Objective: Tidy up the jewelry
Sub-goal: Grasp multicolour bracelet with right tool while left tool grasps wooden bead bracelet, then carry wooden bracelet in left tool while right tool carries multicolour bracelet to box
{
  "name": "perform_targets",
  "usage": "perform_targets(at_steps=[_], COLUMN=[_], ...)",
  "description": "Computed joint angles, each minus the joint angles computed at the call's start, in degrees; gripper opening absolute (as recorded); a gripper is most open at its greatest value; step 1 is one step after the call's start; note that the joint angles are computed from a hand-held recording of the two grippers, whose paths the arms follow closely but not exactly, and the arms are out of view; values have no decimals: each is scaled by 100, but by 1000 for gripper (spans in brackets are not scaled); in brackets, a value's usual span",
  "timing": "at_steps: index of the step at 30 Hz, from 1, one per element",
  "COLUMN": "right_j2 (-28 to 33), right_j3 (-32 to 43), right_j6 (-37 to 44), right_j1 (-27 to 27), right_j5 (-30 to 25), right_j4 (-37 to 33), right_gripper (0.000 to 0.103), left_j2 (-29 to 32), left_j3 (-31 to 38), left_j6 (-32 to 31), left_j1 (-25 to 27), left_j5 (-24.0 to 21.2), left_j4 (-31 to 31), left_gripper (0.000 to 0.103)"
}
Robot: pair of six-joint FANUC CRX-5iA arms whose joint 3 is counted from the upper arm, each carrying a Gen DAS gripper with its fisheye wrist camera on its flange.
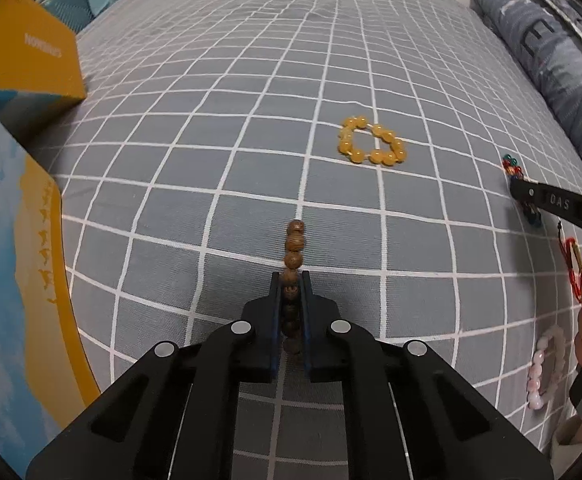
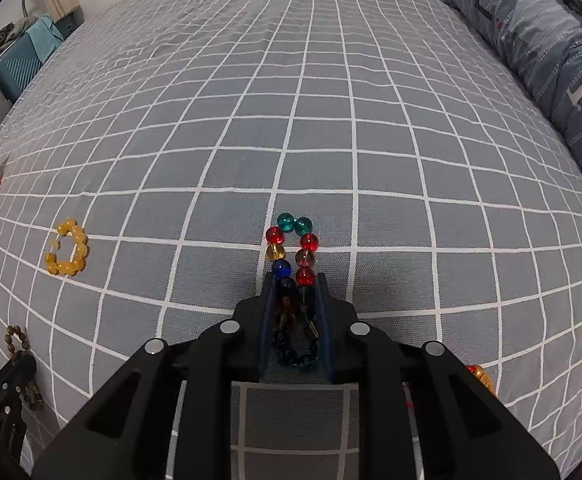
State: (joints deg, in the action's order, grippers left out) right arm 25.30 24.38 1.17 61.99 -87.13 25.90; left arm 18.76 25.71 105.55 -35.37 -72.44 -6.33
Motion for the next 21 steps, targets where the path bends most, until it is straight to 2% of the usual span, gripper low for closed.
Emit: perform_targets(at_steps=[13, 14, 21], right_j2=[-124, -126, -148], right_j3=[-153, -149, -103], right_j6=[-210, -205, -256], right_j1=[92, 105, 245], right_j5=[32, 15, -137], right_j4=[246, 267, 415], right_gripper=[17, 8, 9], left_j2=[-209, -226, -394], left_j3=[-52, -48, -67], left_j6=[-97, -95, -133], left_j1=[-4, -11, -53], left_j5=[109, 105, 127], left_j4=[36, 26, -50], left_gripper=[7, 7, 7])
